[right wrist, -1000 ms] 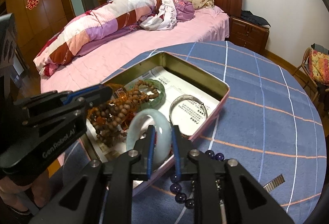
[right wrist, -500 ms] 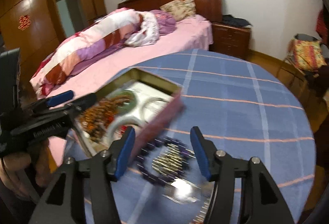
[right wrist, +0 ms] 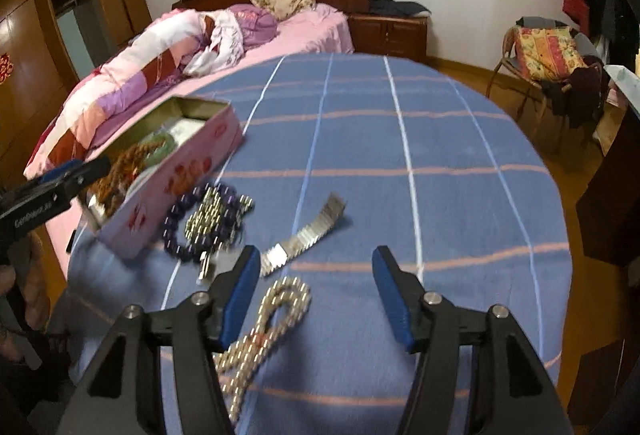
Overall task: Organize jewelry
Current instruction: 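Grasp the pearl necklace with the right gripper, then grasp the purple bead bracelet with the left gripper while the right gripper holds the pearls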
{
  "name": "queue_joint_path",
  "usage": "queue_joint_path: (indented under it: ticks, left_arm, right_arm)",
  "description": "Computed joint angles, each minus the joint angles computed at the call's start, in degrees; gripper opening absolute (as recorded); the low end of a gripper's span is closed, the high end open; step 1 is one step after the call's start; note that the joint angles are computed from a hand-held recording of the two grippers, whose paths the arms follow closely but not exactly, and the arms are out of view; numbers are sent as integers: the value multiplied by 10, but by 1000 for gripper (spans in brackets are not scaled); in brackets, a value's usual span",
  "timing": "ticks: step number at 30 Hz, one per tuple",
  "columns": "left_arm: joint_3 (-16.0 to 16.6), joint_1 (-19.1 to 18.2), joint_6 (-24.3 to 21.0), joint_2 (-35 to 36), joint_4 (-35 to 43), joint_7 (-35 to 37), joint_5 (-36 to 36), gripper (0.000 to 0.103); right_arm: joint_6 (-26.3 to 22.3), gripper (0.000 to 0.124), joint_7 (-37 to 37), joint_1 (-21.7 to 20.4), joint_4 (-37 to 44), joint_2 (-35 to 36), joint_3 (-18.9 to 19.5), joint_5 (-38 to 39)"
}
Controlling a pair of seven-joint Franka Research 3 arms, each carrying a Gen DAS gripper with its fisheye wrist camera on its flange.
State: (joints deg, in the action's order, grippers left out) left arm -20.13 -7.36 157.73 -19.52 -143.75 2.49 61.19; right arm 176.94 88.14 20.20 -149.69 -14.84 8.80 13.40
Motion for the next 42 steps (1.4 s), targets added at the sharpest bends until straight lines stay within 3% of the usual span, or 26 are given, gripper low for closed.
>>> queue_joint_path:
  ticks: [8,10,14,16,22,25,29,34,40,42]
  left_arm:
    - [-10,-24,-12,18,15,19,6,76]
    - [-9,-27,-13,21,18,19,7,76]
    - [-8,-32,-13,25,22,18,12,76]
    - [-11,-35,-18,28,25,17,18,76]
    - [-12,-51,-12,48,43,36,30,76]
    - [-13,-61,-9,67,60,50,38,76]
    - [-2,-77,-8,101,82,84,18,57]
    - [15,-90,7,134,103,124,-26,53]
    - [26,-105,5,167,123,169,-67,39]
    - [29,-110,3,178,129,195,-94,29]
  right_arm:
    - [-31,61,-1,2,-17,-4,12,-19]
    - [-39,53,5,-5,-16,-1,18,-30]
    - [-33,21,20,-19,-23,-2,32,-60]
    - [-26,16,21,-15,-27,-5,29,-61]
    - [5,9,111,-127,-30,-7,108,-155]
    - [10,9,132,-142,-24,-2,107,-171]
    - [19,9,149,-148,-18,8,101,-181]
    - [31,9,162,-155,-12,19,106,-192]
    - [33,9,151,-138,-13,21,89,-180]
    - [33,10,153,-143,-14,20,94,-183]
